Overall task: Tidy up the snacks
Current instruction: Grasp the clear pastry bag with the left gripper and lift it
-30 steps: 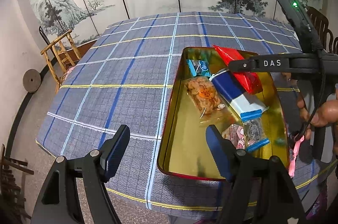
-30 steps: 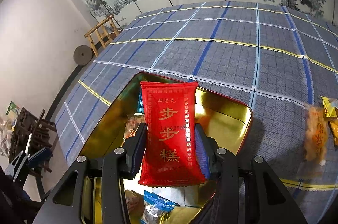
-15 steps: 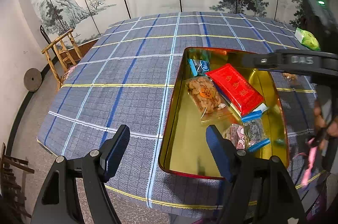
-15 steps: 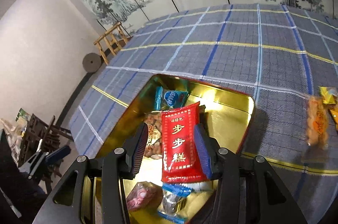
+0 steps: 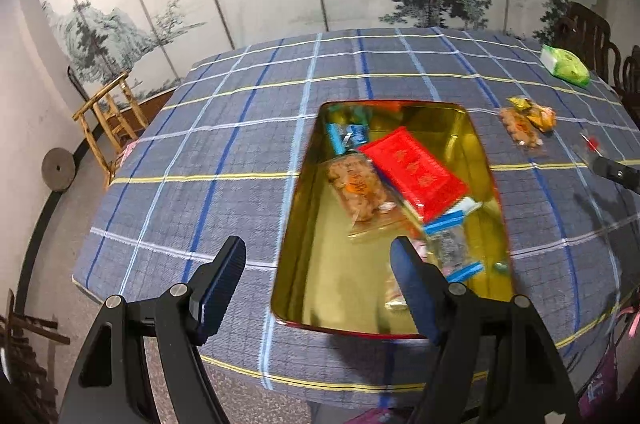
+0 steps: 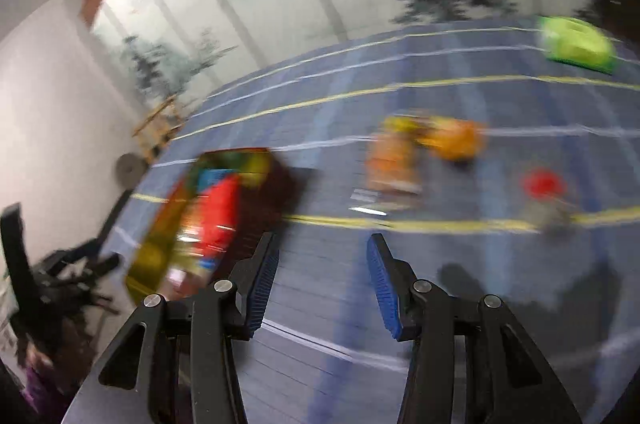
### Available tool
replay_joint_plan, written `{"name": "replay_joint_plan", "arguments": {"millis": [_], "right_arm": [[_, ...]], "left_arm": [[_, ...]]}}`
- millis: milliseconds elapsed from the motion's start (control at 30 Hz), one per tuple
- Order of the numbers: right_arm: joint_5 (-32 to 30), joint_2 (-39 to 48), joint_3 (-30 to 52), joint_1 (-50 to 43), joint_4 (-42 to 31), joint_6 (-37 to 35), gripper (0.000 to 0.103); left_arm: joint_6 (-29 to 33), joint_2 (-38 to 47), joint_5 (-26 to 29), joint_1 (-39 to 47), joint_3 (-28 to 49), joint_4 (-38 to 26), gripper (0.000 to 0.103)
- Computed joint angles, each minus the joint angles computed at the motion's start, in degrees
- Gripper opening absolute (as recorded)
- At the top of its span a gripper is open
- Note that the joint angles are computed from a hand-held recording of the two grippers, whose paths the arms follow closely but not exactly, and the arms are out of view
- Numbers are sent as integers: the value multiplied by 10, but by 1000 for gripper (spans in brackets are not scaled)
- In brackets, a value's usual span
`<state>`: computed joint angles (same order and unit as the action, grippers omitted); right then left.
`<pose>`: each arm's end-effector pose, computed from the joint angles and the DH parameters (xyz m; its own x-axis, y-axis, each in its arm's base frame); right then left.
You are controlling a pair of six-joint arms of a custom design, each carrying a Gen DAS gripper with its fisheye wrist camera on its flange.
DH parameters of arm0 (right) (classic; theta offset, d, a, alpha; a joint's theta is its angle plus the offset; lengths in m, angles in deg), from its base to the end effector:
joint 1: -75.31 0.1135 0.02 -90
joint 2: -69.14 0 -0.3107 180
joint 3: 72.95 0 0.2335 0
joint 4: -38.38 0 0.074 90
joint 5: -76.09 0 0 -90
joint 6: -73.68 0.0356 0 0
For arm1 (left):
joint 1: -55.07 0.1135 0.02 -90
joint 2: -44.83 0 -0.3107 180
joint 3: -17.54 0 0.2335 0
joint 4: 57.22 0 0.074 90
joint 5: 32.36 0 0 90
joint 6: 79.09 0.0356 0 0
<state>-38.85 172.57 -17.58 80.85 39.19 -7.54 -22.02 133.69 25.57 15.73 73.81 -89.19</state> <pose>0.3174 0.0459 0.1640 -0.7792 0.0635 -0.6236 -0.2565 0.8755 0.4096 0.2094 -0.1472 0.2043 -0.7823 0.0456 -0.6212 -0.0768 0.9826 0.1689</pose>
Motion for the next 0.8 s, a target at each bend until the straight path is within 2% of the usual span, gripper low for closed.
{"name": "replay_joint_plan", "arguments": {"millis": [267, 333, 433, 533, 600, 800], "right_arm": [[26, 20, -38, -188, 22, -75, 47], [24, 32, -35, -211, 29, -84, 47], [17, 56, -23, -242, 37, -94, 47], [16, 78, -6, -261, 36, -108, 47], [18, 90, 3, -268, 39, -110, 47], [7, 124, 32, -277, 51, -105, 48]], "left_arm": [[14, 45, -12, -72, 104, -60, 72], [22, 59, -1, -80, 134, -68, 76], [34, 87, 24, -85, 185, -77, 78], [51, 124, 84, -80, 251, -90, 78], [62, 166, 118, -78, 310, -107, 79], [105, 311, 167, -64, 494, -160, 79]]}}
